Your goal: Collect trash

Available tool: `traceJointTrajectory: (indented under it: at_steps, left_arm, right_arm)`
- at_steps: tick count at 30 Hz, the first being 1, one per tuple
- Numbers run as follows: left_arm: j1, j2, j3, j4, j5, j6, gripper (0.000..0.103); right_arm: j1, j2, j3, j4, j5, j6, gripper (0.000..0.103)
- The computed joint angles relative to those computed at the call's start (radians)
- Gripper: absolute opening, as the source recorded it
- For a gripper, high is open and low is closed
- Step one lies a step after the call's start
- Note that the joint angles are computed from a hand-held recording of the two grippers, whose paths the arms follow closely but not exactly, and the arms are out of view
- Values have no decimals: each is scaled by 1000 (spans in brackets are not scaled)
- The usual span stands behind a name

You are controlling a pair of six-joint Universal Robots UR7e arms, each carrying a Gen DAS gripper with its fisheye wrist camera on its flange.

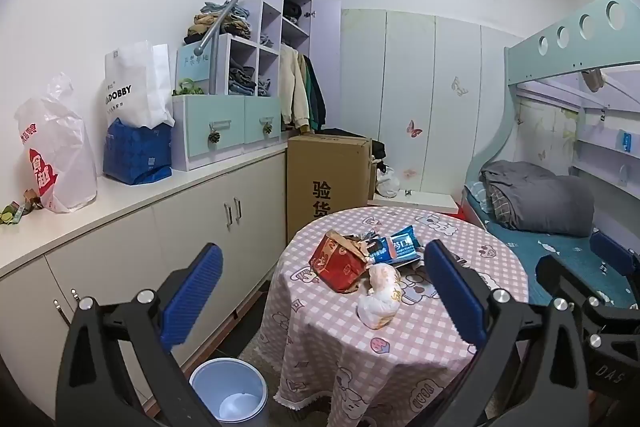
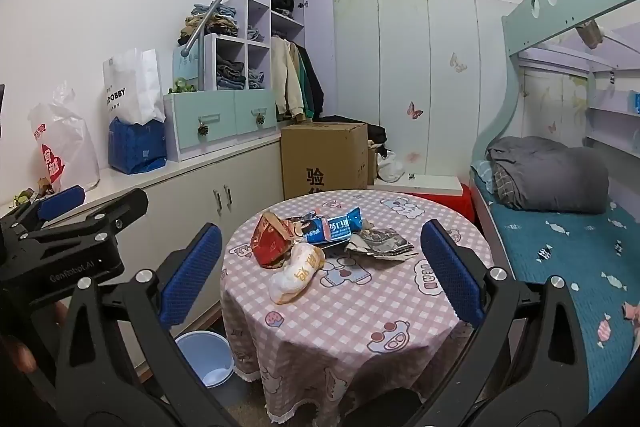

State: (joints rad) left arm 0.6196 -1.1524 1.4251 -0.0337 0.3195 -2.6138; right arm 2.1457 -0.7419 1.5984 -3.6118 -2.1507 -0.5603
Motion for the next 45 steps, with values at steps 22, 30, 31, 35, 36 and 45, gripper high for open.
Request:
traceJointTrajectory:
  at_steps: [22,30,31,35,36,45]
  left_arm:
    - [11,16,10,14,7,-33,99]
    - [11,18,13,11,5,-34,99]
    - [12,17,16,7,5,-33,99]
    - [13,19,15,9,5,-34,99]
    - [12,19,12,11,4,-34,99]
    - [13,19,16,11,4,-37,99]
  right_arm:
    - [-5,2,6,-12,9,10,97]
    - [-5,1,5,-7,10,11,97]
    - [-5,1,4,-6,10,12,97]
    - [-11,7,11,-20,16,10,97]
    - [-9,6,7,-13,12,12,97]
    - [-13,12,13,-24,16,12,97]
